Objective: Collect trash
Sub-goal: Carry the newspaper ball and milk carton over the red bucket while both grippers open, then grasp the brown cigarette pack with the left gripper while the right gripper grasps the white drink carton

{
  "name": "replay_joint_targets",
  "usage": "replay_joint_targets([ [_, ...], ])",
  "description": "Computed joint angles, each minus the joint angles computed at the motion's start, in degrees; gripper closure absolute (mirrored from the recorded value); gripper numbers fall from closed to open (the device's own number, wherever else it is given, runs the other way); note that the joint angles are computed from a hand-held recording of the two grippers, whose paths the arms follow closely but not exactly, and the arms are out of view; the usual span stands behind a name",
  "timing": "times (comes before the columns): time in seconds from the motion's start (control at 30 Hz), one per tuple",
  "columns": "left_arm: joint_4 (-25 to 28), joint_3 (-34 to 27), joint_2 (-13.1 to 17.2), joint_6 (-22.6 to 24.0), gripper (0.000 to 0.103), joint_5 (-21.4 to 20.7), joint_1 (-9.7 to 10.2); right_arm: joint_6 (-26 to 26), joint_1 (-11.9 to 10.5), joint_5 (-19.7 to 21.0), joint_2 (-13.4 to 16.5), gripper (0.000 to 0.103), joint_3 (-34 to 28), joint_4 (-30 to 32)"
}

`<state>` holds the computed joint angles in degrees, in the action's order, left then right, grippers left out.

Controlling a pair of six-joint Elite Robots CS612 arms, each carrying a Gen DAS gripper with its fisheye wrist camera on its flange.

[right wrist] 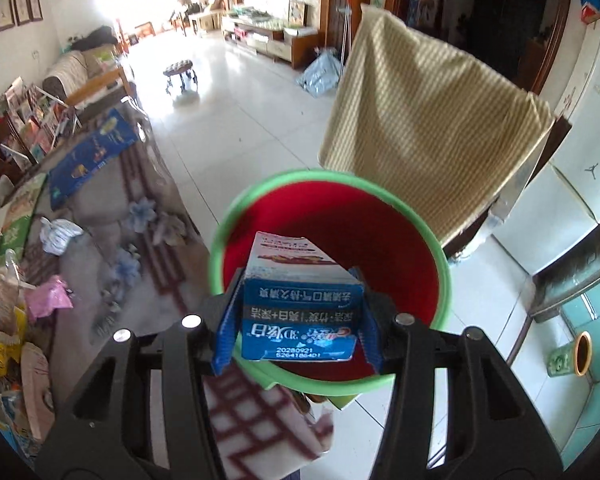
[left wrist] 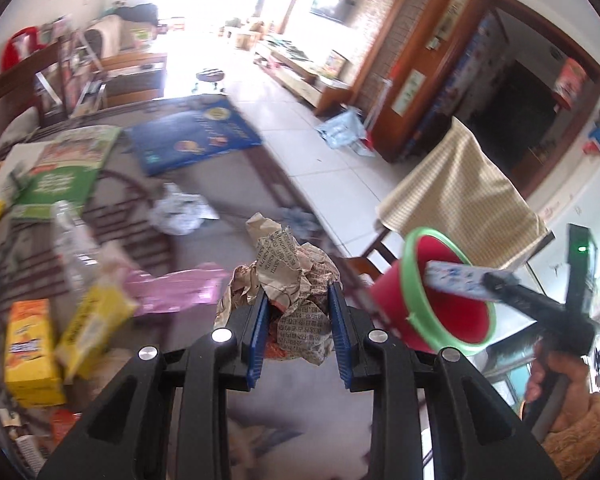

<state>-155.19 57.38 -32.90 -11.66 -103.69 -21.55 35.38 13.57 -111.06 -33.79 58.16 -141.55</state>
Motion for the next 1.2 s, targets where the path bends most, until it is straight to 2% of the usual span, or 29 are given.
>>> replay_joint_targets([
  [0.1,2.1,-2.5,1.3,1.3,0.077,-1.7,-1.25,-0.5,-0.9,2.3,-0.3,0.051,1.3,0.3],
  [0.17,4.2,-4.7,2.4,2.8,0.077,-3.8,-2.13,-0.9,-1.3,2.6,-1.0,0.035,3.0,-1.4],
  [0.2,5.2,-5.7,2.9,3.6,0.077,-4.5,-2.45,-1.0,-1.6,2.4,-1.6,0.033,4.3,-2.9],
  [0.47,14.5,-16.0,8.3,11.0,0.077,-11.2,-5.83,2.3,-3.3,0.2,-5.8,0.028,11.4,-8.1],
  [0.6,19.3,-21.3,11.1,14.0,0.076,-11.0,-7.43,4.6,-4.0,-0.6,-7.8,0.026,14.9,-9.6],
  [0.67,20.7,-22.9,11.9,14.9,0.071,-10.6,-7.90,5.3,-4.1,-1.1,-8.5,0.026,16.0,-10.0],
  [0.7,20.8,-23.5,12.2,15.0,0.063,-10.4,-8.13,5.6,-4.1,-1.2,-8.7,0.026,16.5,-10.2],
  [0.73,20.8,-23.9,12.5,15.1,0.047,-10.3,-8.25,5.7,-4.1,-1.3,-8.9,0.026,16.8,-10.3],
  [0.8,18.5,-23.0,12.1,14.3,0.038,-9.9,-8.38,5.7,-4.0,-1.6,-9.1,0.025,16.8,-10.3],
  [0.9,17.3,-22.5,11.7,13.4,0.038,-9.9,-8.00,4.9,-3.8,-1.5,-8.9,0.025,16.4,-10.9],
  [1.03,11.9,-17.7,9.1,10.0,0.037,-8.4,-6.92,2.3,-3.4,0.0,-7.8,0.023,14.2,-12.4],
  [1.2,4.8,-9.5,5.1,4.6,0.036,-2.3,-4.93,-3.0,-2.5,3.4,-4.9,0.021,9.1,-12.5],
])
